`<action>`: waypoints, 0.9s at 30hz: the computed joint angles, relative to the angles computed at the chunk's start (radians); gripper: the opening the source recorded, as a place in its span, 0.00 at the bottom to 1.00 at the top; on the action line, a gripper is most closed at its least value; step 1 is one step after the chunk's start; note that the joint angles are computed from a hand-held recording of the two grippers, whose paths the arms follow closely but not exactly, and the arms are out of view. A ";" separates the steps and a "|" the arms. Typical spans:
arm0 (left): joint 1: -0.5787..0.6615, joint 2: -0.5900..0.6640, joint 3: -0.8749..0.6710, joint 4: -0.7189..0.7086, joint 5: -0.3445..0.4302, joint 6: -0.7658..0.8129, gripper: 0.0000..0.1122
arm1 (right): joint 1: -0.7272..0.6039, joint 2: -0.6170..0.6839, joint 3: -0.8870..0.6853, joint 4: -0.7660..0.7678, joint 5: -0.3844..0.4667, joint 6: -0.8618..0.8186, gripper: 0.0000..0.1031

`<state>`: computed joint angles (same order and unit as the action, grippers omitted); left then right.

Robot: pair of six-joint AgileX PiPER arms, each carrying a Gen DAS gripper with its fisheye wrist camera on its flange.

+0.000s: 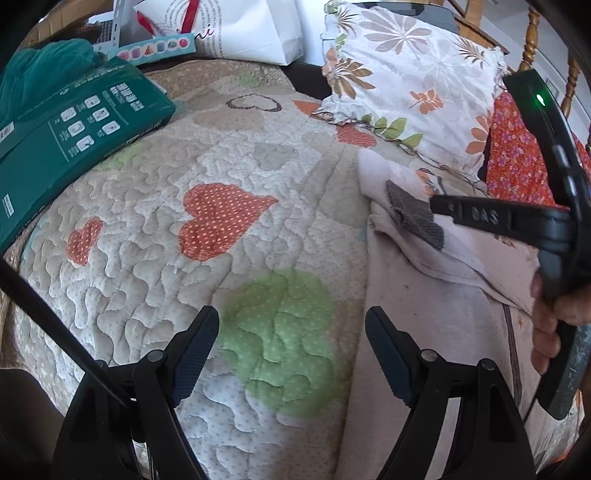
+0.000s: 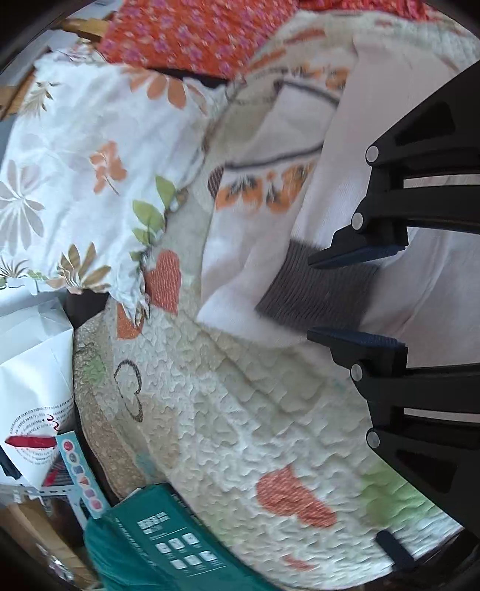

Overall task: Fold small clothes
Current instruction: 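Move both tools to the grey hem band of the cardigan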

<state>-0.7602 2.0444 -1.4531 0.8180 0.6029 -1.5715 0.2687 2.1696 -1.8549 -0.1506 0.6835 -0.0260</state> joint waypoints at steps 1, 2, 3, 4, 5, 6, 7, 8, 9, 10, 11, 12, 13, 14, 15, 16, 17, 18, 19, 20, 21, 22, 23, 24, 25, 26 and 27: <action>-0.006 0.003 -0.007 0.004 0.004 0.002 0.72 | -0.006 -0.022 0.036 -0.022 -0.013 0.008 0.36; -0.013 0.009 -0.017 0.003 0.012 0.010 0.72 | -0.012 -0.040 0.066 -0.036 -0.025 0.013 0.36; -0.020 0.014 -0.026 0.003 0.020 0.016 0.72 | -0.027 -0.067 0.114 -0.054 -0.044 0.018 0.39; -0.028 0.023 -0.040 0.000 0.031 0.025 0.72 | -0.038 -0.084 0.143 -0.061 -0.055 0.021 0.43; -0.035 0.031 -0.054 -0.004 0.042 0.036 0.72 | -0.060 -0.111 0.191 -0.064 -0.075 0.021 0.44; -0.044 0.043 -0.070 -0.009 0.055 0.049 0.72 | -0.083 -0.132 0.231 -0.059 -0.091 0.015 0.45; -0.051 0.054 -0.086 -0.018 0.067 0.065 0.72 | -0.103 -0.148 0.261 -0.056 -0.100 0.012 0.45; -0.058 0.064 -0.101 -0.026 0.080 0.079 0.72 | -0.126 -0.164 0.296 -0.054 -0.113 0.012 0.45; -0.064 0.077 -0.121 -0.039 0.093 0.099 0.72 | -0.166 -0.189 0.345 -0.042 -0.131 0.003 0.45; -0.068 0.087 -0.135 -0.051 0.102 0.114 0.72 | -0.195 -0.207 0.380 -0.027 -0.145 -0.011 0.45; -0.072 0.095 -0.145 -0.061 0.110 0.126 0.72 | -0.243 -0.235 0.431 0.005 -0.167 -0.043 0.45; -0.075 0.108 -0.163 -0.078 0.120 0.147 0.72 | -0.285 -0.260 0.472 0.038 -0.185 -0.075 0.45; -0.079 0.116 -0.173 -0.085 0.126 0.155 0.72 | -0.323 -0.281 0.503 0.071 -0.196 -0.109 0.45; -0.084 0.128 -0.188 -0.092 0.137 0.167 0.72 | -0.364 -0.303 0.537 0.110 -0.208 -0.148 0.45; -0.090 0.138 -0.201 -0.094 0.150 0.175 0.72 | -0.415 -0.331 0.576 0.168 -0.220 -0.206 0.45; -0.095 0.145 -0.210 -0.091 0.160 0.177 0.72 | -0.480 -0.360 0.617 0.253 -0.230 -0.290 0.45; -0.103 0.153 -0.221 -0.085 0.174 0.178 0.72 | -0.528 -0.377 0.641 0.315 -0.231 -0.352 0.45; -0.109 0.160 -0.229 -0.080 0.184 0.178 0.72 | -0.585 -0.396 0.667 0.386 -0.230 -0.423 0.46; -0.115 0.164 -0.233 -0.074 0.191 0.176 0.72 | -0.650 -0.413 0.691 0.464 -0.224 -0.500 0.47; -0.120 0.169 -0.238 -0.068 0.199 0.174 0.72 | -0.717 -0.422 0.709 0.537 -0.214 -0.571 0.48; -0.125 0.173 -0.242 -0.060 0.208 0.170 0.72 | -0.754 -0.424 0.714 0.572 -0.206 -0.604 0.49; -0.131 0.176 -0.244 -0.053 0.216 0.163 0.72 | -0.814 -0.425 0.727 0.633 -0.193 -0.664 0.49; -0.133 0.178 -0.245 -0.048 0.220 0.159 0.73 | -0.867 -0.421 0.736 0.688 -0.178 -0.721 0.50; -0.138 0.180 -0.247 -0.042 0.227 0.151 0.73 | -0.891 -0.418 0.741 0.712 -0.172 -0.742 0.50; -0.142 0.183 -0.249 -0.035 0.233 0.141 0.74 | -0.931 -0.410 0.750 0.757 -0.161 -0.788 0.50; -0.148 0.186 -0.250 -0.027 0.239 0.130 0.75 | -0.966 -0.402 0.762 0.803 -0.150 -0.837 0.50; -0.153 0.189 -0.252 -0.018 0.246 0.120 0.76 | -0.985 -0.399 0.775 0.836 -0.144 -0.873 0.50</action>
<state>-0.9130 2.2336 -1.7048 0.8004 0.8493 -1.4513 -0.7165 1.7709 -1.0802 0.6855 0.5397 -0.8992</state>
